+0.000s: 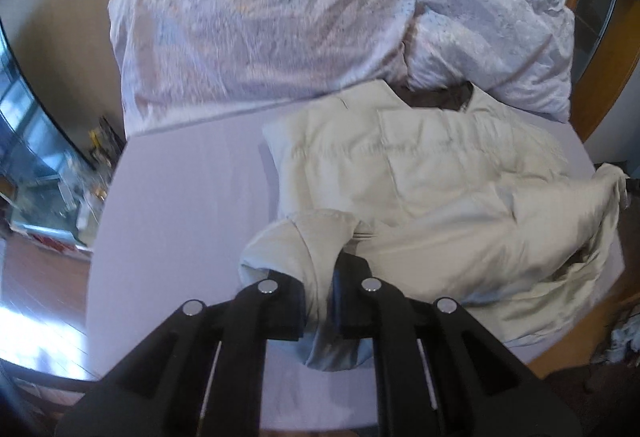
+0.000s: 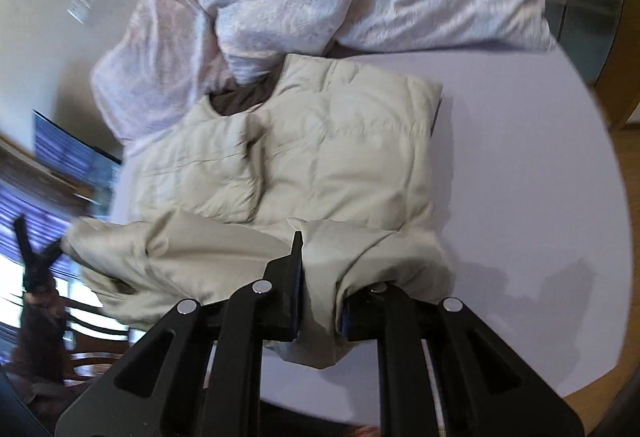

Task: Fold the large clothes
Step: 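Lower the folded hem onto the jacket near the collar with both grippers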

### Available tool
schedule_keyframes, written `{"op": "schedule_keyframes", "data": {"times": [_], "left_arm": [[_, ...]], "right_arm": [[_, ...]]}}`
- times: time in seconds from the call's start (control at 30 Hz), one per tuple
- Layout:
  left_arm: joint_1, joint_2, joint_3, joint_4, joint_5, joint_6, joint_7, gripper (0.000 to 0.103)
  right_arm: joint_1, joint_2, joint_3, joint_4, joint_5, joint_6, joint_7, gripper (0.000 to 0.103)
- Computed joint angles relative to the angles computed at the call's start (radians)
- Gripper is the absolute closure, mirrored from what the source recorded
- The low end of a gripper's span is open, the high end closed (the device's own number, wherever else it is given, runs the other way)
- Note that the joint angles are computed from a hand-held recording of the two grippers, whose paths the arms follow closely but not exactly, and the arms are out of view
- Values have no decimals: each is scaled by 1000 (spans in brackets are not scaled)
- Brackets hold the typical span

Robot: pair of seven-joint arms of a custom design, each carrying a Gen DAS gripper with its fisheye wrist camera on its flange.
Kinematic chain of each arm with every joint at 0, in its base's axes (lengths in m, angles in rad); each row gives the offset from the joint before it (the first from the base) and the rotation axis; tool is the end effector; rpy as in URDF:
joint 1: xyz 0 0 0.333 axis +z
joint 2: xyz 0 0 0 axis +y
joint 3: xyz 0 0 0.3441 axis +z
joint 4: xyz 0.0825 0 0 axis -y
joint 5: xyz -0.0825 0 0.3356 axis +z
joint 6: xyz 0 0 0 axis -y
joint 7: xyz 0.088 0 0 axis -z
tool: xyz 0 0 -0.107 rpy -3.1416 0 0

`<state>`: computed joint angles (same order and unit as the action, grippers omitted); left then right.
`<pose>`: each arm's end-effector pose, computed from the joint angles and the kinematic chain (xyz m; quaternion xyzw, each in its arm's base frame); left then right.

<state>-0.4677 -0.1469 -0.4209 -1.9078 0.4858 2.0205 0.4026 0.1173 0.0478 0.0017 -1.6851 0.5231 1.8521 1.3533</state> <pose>0.3205 -0.3759 0.6237 -0.7164 0.6382 -0.1750 0.2212 0.5367 0.1036 0.6146 -0.7535 0.6044 0.1268 0.2256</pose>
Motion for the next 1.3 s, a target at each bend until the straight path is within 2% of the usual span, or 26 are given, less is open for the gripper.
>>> {"op": "schedule_keyframes", "data": {"times": [0.17,0.3,0.5,0.97,1.1,1.3], "left_arm": [[1,97,18,108,53,-54,13,93],[-7,129,45,143,69,-59,11,92],[-6,176,78,212,98,-70,12,92],[-41,401,179,491,126,-182,57,91],[-43,437,206,520,107,-182,48,89],[-34,465,229,549,85,-163,31,88]], "right_arm": [[49,87,31,93,-156,33,57,89],[66,139,40,155,-203,38,96,89],[76,248,47,323,-243,32,162,89],[103,582,46,782,-328,-98,385,89],[106,652,48,889,-336,-135,442,88],[113,712,48,980,-345,-134,503,88]]}}
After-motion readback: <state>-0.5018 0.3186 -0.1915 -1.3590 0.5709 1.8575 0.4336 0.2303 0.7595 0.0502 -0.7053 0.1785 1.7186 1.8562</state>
